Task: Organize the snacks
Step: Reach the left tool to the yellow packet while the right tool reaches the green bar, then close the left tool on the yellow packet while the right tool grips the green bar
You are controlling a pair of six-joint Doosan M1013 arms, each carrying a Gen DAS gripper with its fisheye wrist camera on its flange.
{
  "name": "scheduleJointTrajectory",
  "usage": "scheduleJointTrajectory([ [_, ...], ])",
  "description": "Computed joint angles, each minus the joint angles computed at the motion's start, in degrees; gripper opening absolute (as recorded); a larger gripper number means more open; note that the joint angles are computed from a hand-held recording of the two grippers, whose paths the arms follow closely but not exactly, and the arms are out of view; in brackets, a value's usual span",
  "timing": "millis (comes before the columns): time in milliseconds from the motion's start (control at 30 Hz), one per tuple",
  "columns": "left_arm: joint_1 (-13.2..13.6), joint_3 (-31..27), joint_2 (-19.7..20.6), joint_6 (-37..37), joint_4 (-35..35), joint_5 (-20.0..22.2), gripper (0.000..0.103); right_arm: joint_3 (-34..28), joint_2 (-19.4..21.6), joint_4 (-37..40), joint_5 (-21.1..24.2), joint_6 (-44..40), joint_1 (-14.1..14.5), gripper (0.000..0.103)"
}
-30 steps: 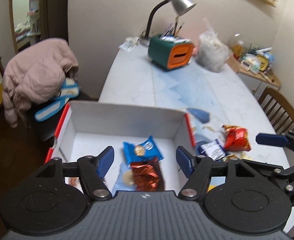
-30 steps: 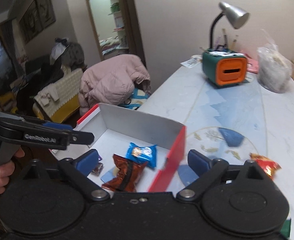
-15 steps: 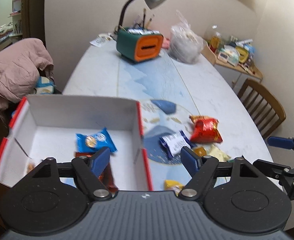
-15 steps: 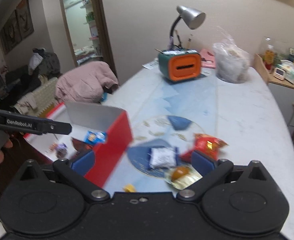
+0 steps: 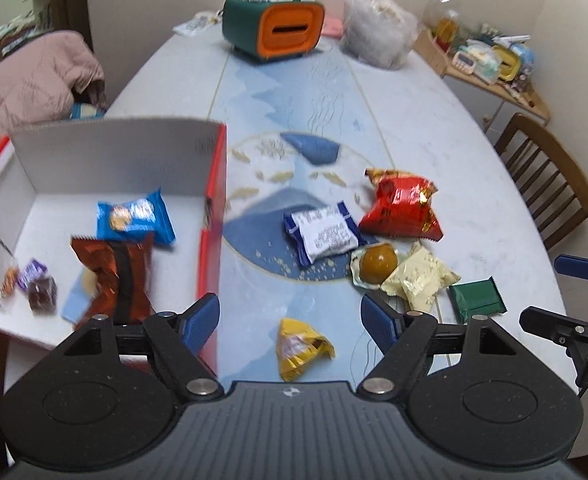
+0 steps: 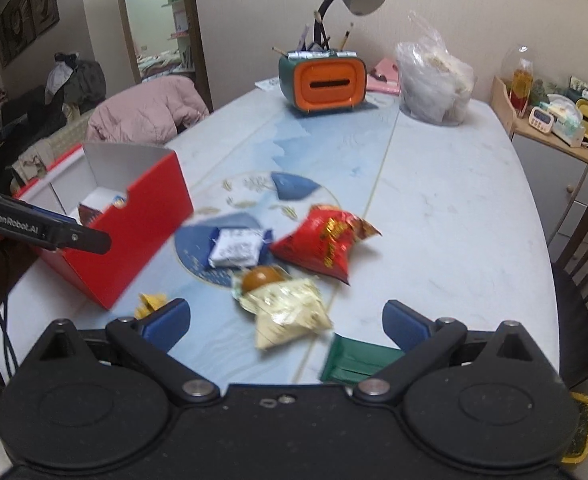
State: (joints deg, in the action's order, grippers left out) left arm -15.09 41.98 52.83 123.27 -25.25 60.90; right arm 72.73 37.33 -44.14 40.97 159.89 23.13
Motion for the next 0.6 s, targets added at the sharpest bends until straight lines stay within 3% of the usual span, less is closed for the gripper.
scheduleJointTrajectory([
  [267, -2.08, 1.55, 0.25, -7.99, 6.17, 0.04, 0.078, 3.65, -0.67, 12.95, -4.65, -16.18, -3.88, 0.102],
  [367, -2.61, 0.89, 1.11, -10.46, 7.79, 1.91, 0.078, 3.00, 0.41, 20.45, -4.14, -27.71, -5.45, 0.099],
  [600, -3.73, 1.62, 1.81, -13.71, 12.32, 0.80, 0.078, -0.08, 3.27, 30.34, -1.06, -48.78, -7.62, 0.092],
])
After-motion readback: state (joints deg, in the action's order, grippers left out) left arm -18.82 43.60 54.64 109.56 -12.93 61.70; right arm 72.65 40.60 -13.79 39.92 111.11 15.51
